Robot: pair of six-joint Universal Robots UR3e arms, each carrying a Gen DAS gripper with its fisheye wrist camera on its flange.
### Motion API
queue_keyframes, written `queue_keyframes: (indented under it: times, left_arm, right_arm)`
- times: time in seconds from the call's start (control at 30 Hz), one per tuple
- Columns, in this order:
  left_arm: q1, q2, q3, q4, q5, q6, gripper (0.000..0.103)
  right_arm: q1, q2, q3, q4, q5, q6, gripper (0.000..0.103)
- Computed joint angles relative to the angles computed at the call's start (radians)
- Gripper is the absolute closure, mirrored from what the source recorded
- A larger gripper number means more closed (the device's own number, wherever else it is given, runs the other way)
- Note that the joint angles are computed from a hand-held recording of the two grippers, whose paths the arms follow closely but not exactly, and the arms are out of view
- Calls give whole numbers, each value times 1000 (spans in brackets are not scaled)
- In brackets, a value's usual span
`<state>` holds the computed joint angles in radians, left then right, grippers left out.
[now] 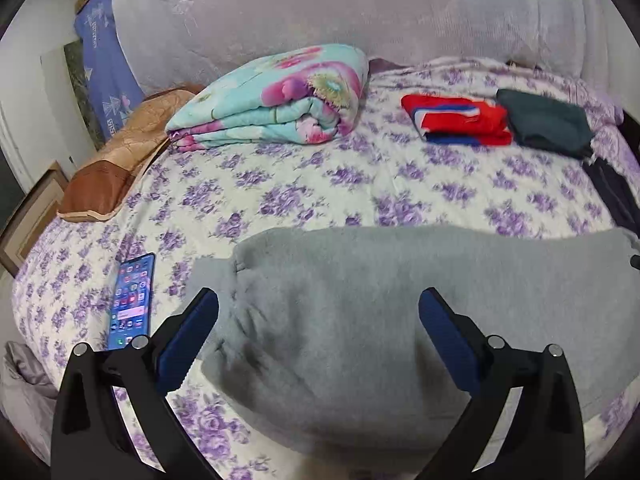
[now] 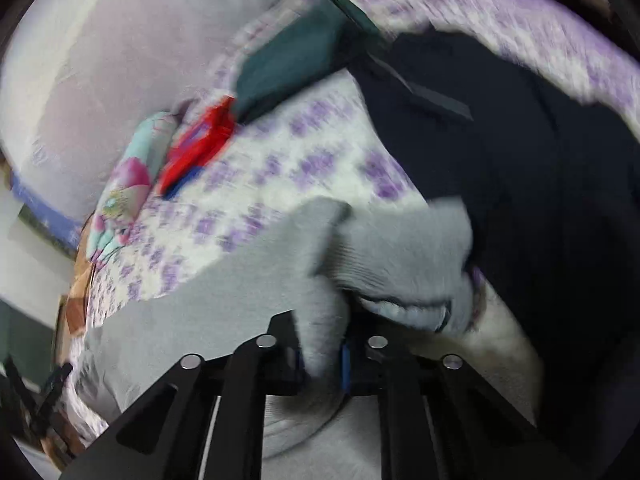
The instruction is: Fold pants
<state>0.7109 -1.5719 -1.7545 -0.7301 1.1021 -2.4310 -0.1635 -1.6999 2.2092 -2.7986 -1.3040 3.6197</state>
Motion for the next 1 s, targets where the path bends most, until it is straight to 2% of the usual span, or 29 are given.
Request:
queue_keyframes:
  times: [0.07, 0.1, 0.2, 0.23, 0.27, 0.3, 0.37, 0.4, 0.47, 0.53, 0.6, 0.73, 0.83, 0.93, 1.0]
  left_arm:
    - [-10, -19, 25, -61, -18, 40, 5]
    - [-31, -43, 18, -29, 7, 50, 5]
    - [-112, -132, -28, 194, 188, 30, 5]
    - [-136, -182, -24, 244, 258, 33, 5]
    - [-138, -211, -17, 251, 277, 44, 5]
    - [-127, -228, -12, 243, 270, 62, 5]
    - [-99, -229, -22, 248, 240, 102, 5]
    - [-90, -226, -23, 241, 226, 115, 5]
    - [-68, -209, -9, 191, 189, 138, 5]
    - [-41, -180, 5, 121, 138, 150, 5]
    - [11, -115, -9, 19, 41, 195, 5]
    - [101, 1, -28, -237, -120, 357, 5]
    - [127, 58, -46, -354, -145, 436, 5]
    - [143, 100, -68, -395, -146, 465, 5]
    - [178, 153, -113, -409, -174, 523, 5]
  right_arm:
    - [5, -102, 12, 23, 14, -12, 92]
    - [8, -155, 18, 47, 21, -8, 92]
    - [-8, -359, 51, 196, 57, -16, 91]
    - [-17, -446, 77, 276, 60, -2, 90]
    - [-28, -494, 97, 322, 60, 0, 87]
    - [-12, -529, 129, 346, 22, 21, 81]
    - [45, -526, 182, 372, -144, 94, 60]
    - [71, -496, 198, 375, -228, 133, 41]
    - [51, -489, 253, 321, -225, 135, 41]
    - [126, -473, 212, 303, -299, 169, 40]
    - [203, -448, 161, 285, -363, 140, 39]
    - [263, -434, 88, 317, -325, 87, 39]
    - [327, -362, 62, 262, -358, 73, 39]
    - [373, -310, 51, 207, -403, 94, 38]
    - [397, -275, 39, 167, -412, 84, 37]
